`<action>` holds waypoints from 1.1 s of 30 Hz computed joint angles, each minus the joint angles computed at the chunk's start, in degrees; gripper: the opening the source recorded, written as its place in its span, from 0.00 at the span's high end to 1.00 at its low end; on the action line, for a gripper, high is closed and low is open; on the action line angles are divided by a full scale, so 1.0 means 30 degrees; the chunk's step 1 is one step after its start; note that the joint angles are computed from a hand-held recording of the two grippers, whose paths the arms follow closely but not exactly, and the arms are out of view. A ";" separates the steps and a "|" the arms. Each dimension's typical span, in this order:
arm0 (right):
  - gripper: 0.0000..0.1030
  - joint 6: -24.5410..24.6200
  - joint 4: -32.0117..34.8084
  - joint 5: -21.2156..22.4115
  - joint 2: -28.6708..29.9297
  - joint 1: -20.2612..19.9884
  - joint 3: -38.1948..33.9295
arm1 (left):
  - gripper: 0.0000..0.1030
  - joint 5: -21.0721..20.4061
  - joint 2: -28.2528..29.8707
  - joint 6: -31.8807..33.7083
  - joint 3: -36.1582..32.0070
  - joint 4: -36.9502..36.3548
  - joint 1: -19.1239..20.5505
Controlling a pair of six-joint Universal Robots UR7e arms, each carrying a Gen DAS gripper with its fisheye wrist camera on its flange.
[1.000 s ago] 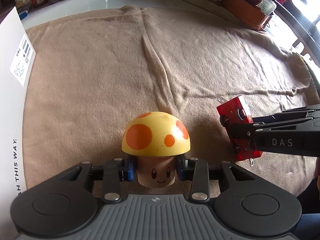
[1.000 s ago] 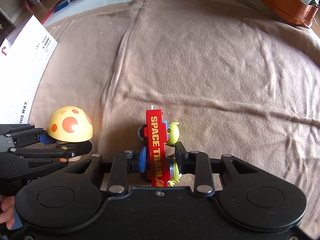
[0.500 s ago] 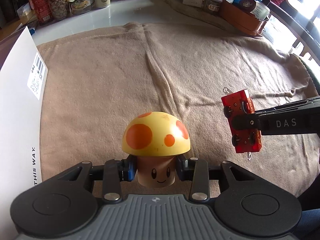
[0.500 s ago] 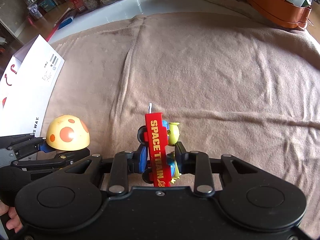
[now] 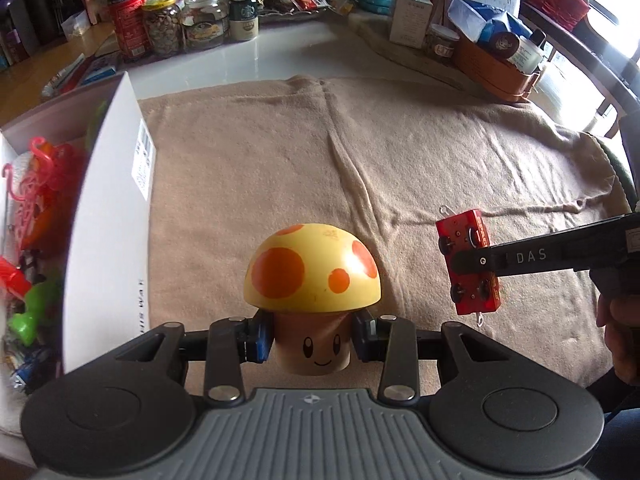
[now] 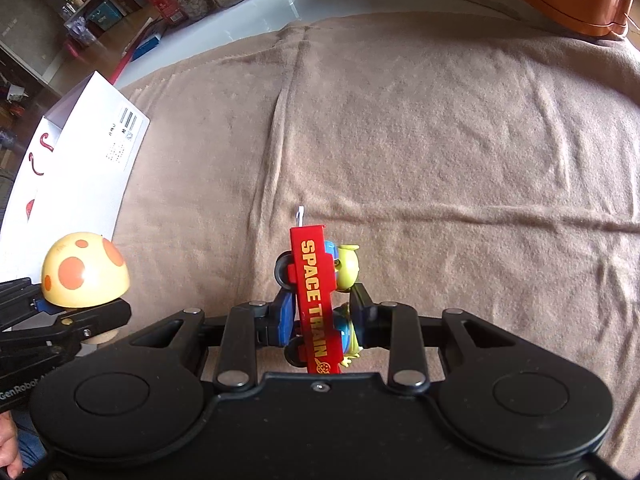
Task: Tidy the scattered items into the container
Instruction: 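Carry the mushroom and train over the white box with both tools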
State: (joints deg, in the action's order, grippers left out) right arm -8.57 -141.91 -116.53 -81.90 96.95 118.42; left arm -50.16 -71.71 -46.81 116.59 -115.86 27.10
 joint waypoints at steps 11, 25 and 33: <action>0.69 0.0506 0.0820 0.0631 0.0456 0.1897 -0.0681 | 0.62 0.2127 -0.3624 -0.3665 -0.1479 0.7141 -0.1473; 0.69 0.0598 0.1525 0.1413 0.3800 0.6093 -0.4140 | 0.62 0.3044 -0.6961 -0.7854 -0.2657 1.4363 -0.1915; 0.69 0.0449 0.2215 0.1850 0.6037 0.7545 -0.6416 | 0.62 0.2627 -0.7873 -0.8021 -0.1919 1.4167 -0.1388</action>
